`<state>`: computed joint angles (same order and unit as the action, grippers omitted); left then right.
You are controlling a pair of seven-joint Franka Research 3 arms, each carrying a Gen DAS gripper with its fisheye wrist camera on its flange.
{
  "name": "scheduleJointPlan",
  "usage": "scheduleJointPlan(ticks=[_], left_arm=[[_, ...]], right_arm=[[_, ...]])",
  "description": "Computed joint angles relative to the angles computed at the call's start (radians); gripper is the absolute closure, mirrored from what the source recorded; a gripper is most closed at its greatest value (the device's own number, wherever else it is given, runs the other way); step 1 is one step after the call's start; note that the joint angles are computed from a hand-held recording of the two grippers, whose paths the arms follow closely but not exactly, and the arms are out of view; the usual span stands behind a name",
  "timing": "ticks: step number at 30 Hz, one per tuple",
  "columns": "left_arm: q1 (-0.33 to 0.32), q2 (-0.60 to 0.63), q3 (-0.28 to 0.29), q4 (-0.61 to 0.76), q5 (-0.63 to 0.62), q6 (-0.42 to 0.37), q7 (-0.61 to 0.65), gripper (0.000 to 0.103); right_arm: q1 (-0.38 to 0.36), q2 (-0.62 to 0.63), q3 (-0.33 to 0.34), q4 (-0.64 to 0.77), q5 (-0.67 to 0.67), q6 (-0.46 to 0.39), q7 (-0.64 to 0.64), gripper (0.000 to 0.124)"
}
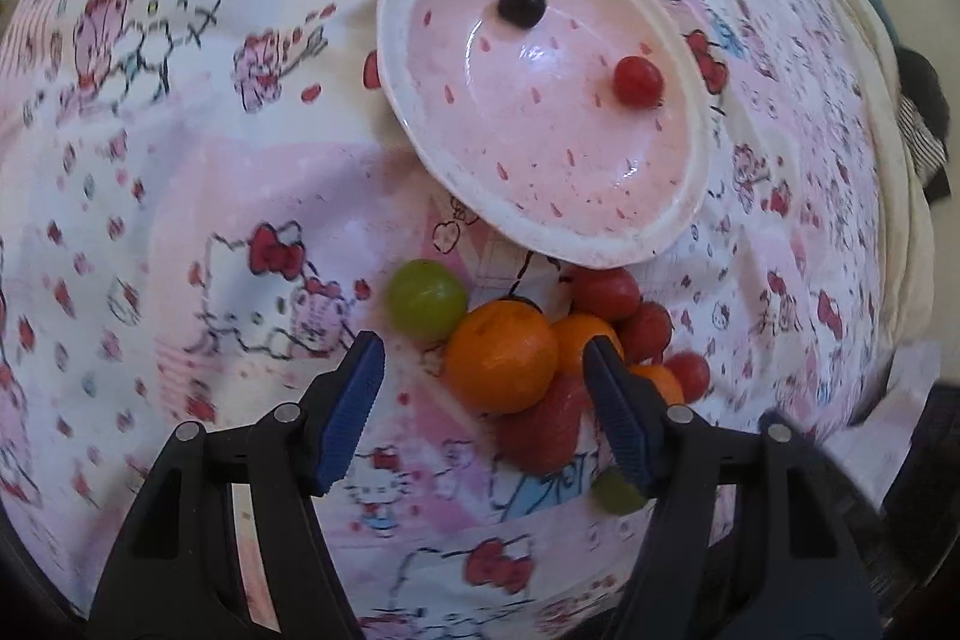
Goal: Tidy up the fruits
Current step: 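Grasp a mandarin with the left gripper while the right gripper grasps a green tomato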
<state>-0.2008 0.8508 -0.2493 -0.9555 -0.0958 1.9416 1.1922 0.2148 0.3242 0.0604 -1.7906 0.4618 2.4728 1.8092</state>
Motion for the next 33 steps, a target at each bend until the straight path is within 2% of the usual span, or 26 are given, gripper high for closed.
scheduleJointPlan(ticks=[3,4,6,7,11,14,15,17,24,33], left_arm=[[-0.017,0.042,0.006,0.059,0.006,-0.043,-0.037,0.049],[-0.020,0.053,0.008,0.076,0.007,-0.057,-0.045,0.050],[-0.022,0.062,0.008,0.085,0.006,-0.066,-0.058,0.051],[-0.019,0.063,0.006,0.081,0.001,-0.065,-0.065,0.052],[-0.013,0.063,-0.001,0.072,-0.017,-0.059,-0.087,0.056],[-0.009,0.078,-0.008,0.091,-0.032,-0.064,-0.098,0.063],[-0.006,0.075,-0.009,0.087,-0.034,-0.062,-0.097,0.065],[-0.006,0.066,-0.008,0.072,-0.034,-0.049,-0.097,0.066],[-0.004,-0.011,0.002,-0.034,-0.003,0.013,-0.067,0.067],[0.032,-0.181,0.018,-0.238,0.054,0.147,0.012,0.067]], right_arm=[[-0.006,0.023,0.007,0.029,-0.005,-0.077,-0.024,0.047],[-0.011,0.035,0.016,0.045,0.003,-0.105,-0.052,0.050],[-0.023,0.066,0.034,0.081,0.041,-0.170,-0.107,0.059],[-0.020,0.075,0.035,0.091,0.046,-0.187,-0.115,0.067],[0.028,0.133,0.014,0.169,-0.060,-0.275,-0.105,0.074],[0.061,0.167,0.004,0.214,-0.133,-0.311,-0.105,0.075],[0.069,0.172,0.002,0.219,-0.152,-0.310,-0.111,0.076],[0.086,0.176,-0.006,0.227,-0.189,-0.309,-0.105,0.092],[0.065,0.144,0.006,0.185,-0.144,-0.267,-0.121,0.094],[-0.010,0.039,0.028,0.041,0.052,-0.108,-0.205,0.094]])
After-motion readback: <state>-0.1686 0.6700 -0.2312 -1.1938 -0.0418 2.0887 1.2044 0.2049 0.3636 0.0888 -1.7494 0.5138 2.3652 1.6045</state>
